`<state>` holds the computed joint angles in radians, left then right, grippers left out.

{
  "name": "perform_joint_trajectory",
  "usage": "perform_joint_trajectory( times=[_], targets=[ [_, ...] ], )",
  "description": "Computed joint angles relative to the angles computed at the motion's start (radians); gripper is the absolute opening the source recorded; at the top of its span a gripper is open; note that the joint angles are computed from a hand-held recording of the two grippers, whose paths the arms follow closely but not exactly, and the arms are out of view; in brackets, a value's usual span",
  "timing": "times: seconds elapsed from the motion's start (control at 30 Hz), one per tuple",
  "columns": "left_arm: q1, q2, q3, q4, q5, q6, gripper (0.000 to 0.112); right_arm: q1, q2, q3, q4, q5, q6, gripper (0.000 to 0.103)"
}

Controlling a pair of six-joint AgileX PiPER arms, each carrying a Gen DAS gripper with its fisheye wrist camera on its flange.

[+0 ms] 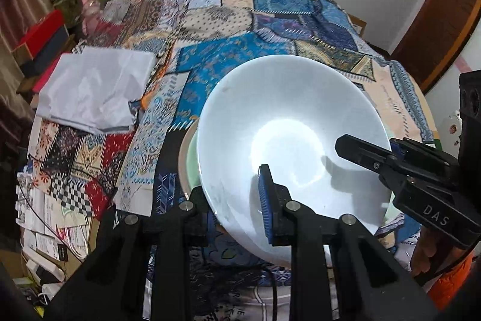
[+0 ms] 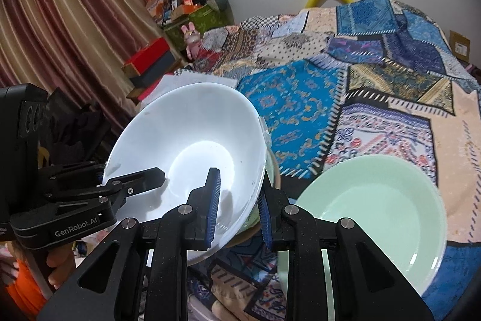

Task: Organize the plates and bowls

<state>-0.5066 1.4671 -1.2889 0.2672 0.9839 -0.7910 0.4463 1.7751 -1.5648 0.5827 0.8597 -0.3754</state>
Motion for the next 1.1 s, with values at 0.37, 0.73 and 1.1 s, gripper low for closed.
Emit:
perform_joint_trajectory(
  times=[0.37,0.73,1.1],
  targets=[
    [0.099,0.018,0.085,-0.095,-0.08,0.081,0.024,0.043,0.087,-0.042,-0.034,0.015,0.048,0.022],
    [0.155,0.056,0.088,-0.16,-0.122,0.15,0.024,0.044,0.143,-0.086,-0.045,0.033,0.065,0.022],
    [0.157,0.069,0.09,-0.164,-0.128,0.155,0.024,0.064,0.126,-0.097,-0.11,0.032,0.088,0.022]
  ],
)
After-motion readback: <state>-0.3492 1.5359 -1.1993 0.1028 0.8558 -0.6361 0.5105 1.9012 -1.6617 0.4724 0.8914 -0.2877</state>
